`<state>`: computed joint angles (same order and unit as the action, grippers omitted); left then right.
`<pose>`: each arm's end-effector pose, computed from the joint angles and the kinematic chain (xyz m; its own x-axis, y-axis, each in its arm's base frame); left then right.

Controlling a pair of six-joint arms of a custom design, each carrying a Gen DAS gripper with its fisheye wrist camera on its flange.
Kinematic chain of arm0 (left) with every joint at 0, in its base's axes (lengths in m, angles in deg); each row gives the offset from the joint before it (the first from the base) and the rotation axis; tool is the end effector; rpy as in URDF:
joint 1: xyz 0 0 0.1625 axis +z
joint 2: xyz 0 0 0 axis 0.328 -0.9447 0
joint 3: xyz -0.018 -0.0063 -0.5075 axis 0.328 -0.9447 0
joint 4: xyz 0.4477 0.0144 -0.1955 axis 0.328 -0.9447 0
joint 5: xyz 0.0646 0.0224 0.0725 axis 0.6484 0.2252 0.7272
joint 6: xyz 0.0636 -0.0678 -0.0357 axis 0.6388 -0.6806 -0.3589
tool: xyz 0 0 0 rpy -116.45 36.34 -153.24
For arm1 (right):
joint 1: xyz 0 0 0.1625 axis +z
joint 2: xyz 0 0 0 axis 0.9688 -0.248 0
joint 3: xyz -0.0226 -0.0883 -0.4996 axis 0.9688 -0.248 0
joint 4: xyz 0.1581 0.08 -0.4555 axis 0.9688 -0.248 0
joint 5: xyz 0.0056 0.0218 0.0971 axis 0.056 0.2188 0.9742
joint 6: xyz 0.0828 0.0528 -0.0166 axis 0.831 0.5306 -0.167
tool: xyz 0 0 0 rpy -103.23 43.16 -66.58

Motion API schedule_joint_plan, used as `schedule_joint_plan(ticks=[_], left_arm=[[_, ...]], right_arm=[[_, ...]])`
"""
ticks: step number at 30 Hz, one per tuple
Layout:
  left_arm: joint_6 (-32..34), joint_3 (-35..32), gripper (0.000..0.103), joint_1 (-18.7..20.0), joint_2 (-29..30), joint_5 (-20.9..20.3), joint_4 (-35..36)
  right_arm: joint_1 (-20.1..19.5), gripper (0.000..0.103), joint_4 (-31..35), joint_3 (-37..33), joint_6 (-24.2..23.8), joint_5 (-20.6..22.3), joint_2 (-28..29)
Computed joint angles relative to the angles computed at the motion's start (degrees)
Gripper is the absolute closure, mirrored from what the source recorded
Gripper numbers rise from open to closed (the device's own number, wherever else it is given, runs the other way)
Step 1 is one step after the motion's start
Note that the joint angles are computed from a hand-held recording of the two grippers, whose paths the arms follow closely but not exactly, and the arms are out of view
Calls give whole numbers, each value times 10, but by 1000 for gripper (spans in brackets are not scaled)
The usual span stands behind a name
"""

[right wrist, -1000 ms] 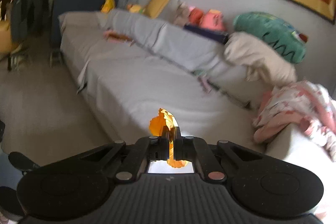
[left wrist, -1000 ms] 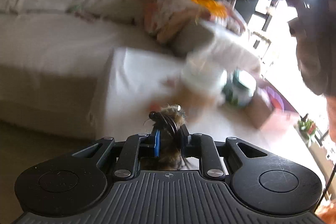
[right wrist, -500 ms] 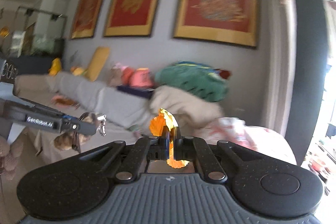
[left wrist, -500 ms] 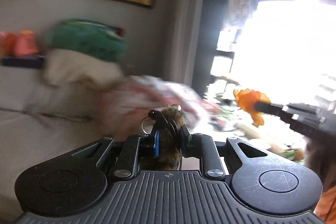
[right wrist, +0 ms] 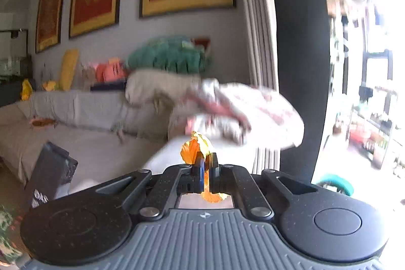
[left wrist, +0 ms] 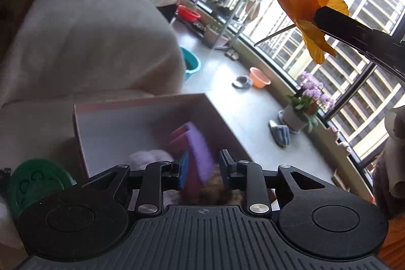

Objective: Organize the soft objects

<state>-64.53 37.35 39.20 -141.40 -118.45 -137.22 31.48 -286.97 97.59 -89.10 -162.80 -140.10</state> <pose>-0.2581 -0.6828 0.1325 -0.7124 0.6930 -0.1102 0.6964 0.6788 -0.2329 0.2601 -0.5354 0.2576 -0.7412 -0.0726 0.6674 -0.6540 0.3026 -0.6934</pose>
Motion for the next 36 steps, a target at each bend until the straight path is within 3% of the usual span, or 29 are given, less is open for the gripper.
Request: schedule_joint_plan(ticks=[7,11,13,15,17,18,21,27,31,36], left_arm=[[-12,53,74,27,-64,-44,-112],[11,111,74,39,-126,-24,-162],[21,137,74,46,-152,-6,-183],[19,160,74,56,-179,21,-206],[18,171,74,71,-199,46,-225],[22,177,74,78,-204,59,-240],[25,191,74,105,-234,88,-259],[-40,184,74,155,-236,95,-261],[-68,170,74,168,-223,111,-235],[-34,147,74,179,-199,103,-221]], right_arm=[[-38,100,97,-5,72,49,20],[-41,100,162,-38,92,33,59],[-48,98,211,-46,115,52,63],[-50,88,252,-59,159,50,66],[-49,74,235,-57,175,58,64],[-44,62,211,-55,171,52,67],[-15,49,128,-58,115,-1,86],[30,48,42,-46,28,-66,122],[47,45,-5,-20,-18,-74,159],[55,45,19,5,-15,-53,189]])
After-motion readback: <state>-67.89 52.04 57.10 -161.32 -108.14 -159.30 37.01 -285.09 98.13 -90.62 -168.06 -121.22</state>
